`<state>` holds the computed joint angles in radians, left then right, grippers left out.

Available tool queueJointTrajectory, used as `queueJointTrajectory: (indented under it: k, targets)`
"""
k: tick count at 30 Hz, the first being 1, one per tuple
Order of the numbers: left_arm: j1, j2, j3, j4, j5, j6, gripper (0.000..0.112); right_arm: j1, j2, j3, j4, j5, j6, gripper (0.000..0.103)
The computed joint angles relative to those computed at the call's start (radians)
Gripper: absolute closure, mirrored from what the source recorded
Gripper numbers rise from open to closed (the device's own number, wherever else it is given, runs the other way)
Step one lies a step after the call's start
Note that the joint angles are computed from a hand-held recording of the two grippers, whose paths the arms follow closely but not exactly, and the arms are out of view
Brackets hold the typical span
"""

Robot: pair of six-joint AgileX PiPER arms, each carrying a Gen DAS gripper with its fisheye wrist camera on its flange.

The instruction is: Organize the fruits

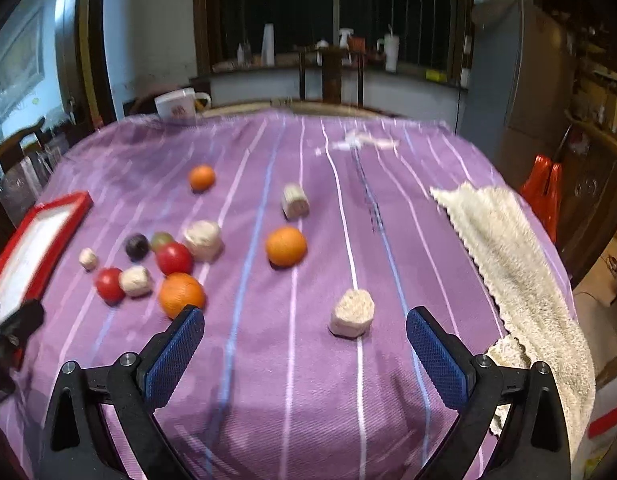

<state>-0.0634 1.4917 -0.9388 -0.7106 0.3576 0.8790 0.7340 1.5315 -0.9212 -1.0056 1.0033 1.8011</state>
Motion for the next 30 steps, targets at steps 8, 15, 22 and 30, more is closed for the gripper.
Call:
queueJointTrajectory:
  k: [8, 15, 22, 30]
  targets:
    - [0.020, -0.056, 0.042, -0.028, 0.037, 0.081, 0.009, 0.091, -0.023, -0.019, -0.017, 0.071, 0.044, 0.000]
    - [0.071, -0.096, 0.068, -0.101, 0.089, 0.167, 0.009, 0.150, -0.027, -0.032, -0.002, 0.100, 0.029, 0.000]
    - [0.106, -0.109, 0.083, -0.147, 0.118, 0.215, 0.009, 0.191, -0.014, -0.046, -0.013, 0.118, 0.039, 0.000]
    - [0.090, -0.052, 0.059, -0.121, 0.111, 0.178, 0.009, 0.149, -0.015, -0.016, -0.009, 0.059, 0.053, 0.000]
